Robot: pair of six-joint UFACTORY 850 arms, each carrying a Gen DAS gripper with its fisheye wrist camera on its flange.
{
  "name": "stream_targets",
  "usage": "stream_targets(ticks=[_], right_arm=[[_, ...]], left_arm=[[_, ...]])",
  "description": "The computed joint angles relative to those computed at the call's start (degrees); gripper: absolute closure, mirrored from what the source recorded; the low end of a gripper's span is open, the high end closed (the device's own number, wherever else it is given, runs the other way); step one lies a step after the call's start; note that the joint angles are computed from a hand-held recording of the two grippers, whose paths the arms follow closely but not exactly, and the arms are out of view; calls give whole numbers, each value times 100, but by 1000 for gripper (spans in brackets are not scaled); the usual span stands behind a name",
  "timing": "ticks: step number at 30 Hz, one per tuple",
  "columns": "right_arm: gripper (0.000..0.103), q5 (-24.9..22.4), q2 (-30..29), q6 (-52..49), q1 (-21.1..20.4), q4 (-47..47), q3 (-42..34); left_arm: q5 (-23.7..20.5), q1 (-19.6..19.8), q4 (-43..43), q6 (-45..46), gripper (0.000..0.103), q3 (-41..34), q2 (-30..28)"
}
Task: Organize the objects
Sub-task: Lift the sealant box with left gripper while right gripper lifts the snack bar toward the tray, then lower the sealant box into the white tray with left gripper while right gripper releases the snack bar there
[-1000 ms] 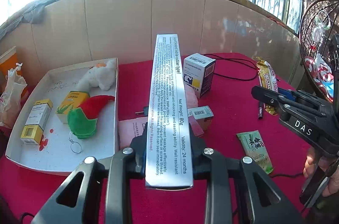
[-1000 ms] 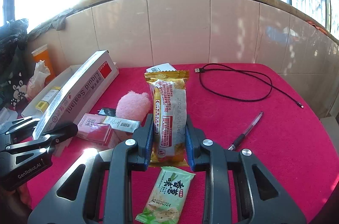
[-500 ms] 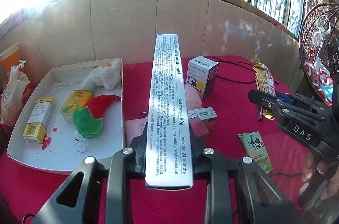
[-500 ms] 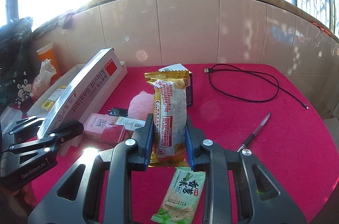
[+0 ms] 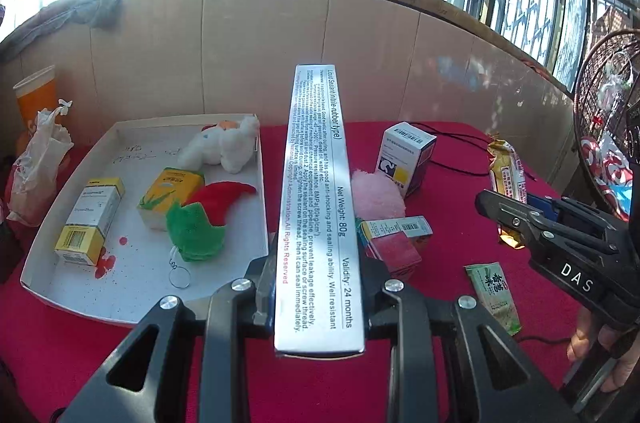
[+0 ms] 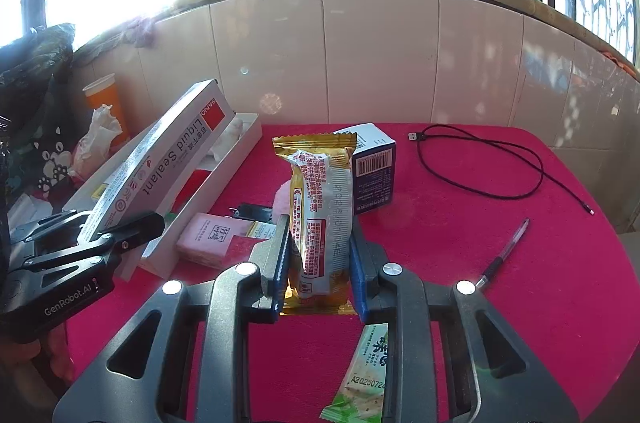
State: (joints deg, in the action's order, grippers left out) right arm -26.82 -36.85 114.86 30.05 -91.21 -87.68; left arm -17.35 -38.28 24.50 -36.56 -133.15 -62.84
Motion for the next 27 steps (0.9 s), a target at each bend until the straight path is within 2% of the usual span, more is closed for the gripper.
stream_targets(ticks=[8, 13, 24, 27], right_arm=[[78, 142, -227, -460, 73, 256, -457], [78, 410, -438, -876, 77, 619, -834], [78, 510, -981, -2486, 176, 1803, -1797], [78, 575, -1140, -3019, 174, 2292, -2093]], left_arm=[[187, 124, 499, -720, 75, 339, 208], [274, 221, 887, -1284, 75, 587, 350], [461, 434, 1759, -2457, 75, 1072, 605], [456, 488, 2400, -3157, 75, 1195, 676]])
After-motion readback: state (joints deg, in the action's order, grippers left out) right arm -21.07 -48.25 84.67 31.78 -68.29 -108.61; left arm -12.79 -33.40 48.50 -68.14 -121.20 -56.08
